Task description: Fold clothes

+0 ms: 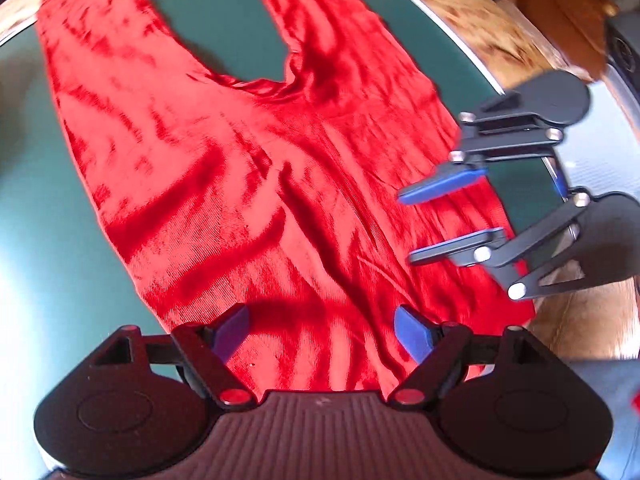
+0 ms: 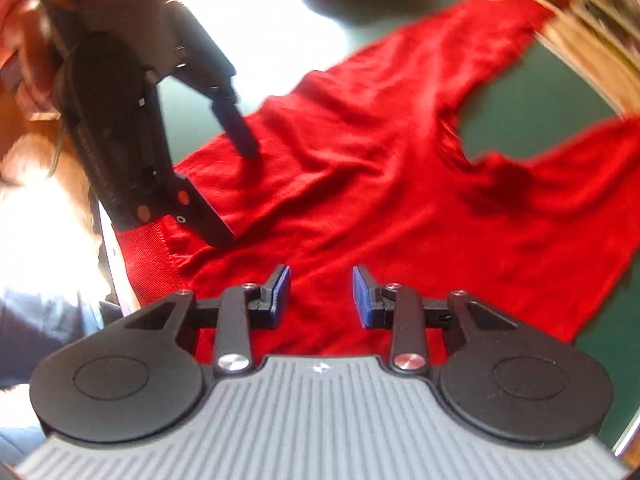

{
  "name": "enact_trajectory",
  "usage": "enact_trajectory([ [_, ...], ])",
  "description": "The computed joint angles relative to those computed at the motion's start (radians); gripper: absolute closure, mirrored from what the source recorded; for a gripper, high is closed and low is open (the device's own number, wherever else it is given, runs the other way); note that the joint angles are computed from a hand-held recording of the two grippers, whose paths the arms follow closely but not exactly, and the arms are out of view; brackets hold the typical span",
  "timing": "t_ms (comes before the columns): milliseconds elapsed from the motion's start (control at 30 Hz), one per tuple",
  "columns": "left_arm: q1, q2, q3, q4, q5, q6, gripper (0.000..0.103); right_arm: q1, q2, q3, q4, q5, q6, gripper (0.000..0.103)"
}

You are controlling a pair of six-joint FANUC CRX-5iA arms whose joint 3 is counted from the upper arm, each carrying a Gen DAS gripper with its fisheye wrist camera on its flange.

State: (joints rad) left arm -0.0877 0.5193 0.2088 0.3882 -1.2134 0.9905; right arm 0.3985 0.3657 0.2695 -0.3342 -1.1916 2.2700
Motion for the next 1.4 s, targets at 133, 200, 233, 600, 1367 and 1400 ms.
enact_trajectory([
  [133, 0.003, -0.012, -0.013, -0.007, -0.009, -0.075, 0.019, 0.017, -0.016, -0.061, -0.001, 0.066, 0.148, 0.063],
  [200, 0.011, -0.025, -0.036, 0.002, -0.003, -0.114, 0.019, 0.000, -0.023, -0.072, -0.007, 0.065, 0.187, 0.063],
  [233, 0.017, -0.033, -0.052, 0.011, 0.002, -0.132, 0.019, -0.011, -0.025, -0.075, -0.006, 0.059, 0.196, 0.063],
  [600, 0.032, -0.037, -0.017, -0.040, -0.076, -0.198, 0.024, -0.093, -0.036, -0.056, 0.045, -0.065, 0.238, 0.056],
  [1367, 0.077, -0.006, 0.005, -0.014, -0.029, -0.950, 0.031, -0.165, 0.087, 0.093, -0.136, -0.113, 0.503, 0.055],
  [1400, 0.079, -0.008, 0.005, -0.017, -0.032, -0.951, 0.031, -0.173, 0.080, 0.085, -0.129, -0.114, 0.515, 0.054],
])
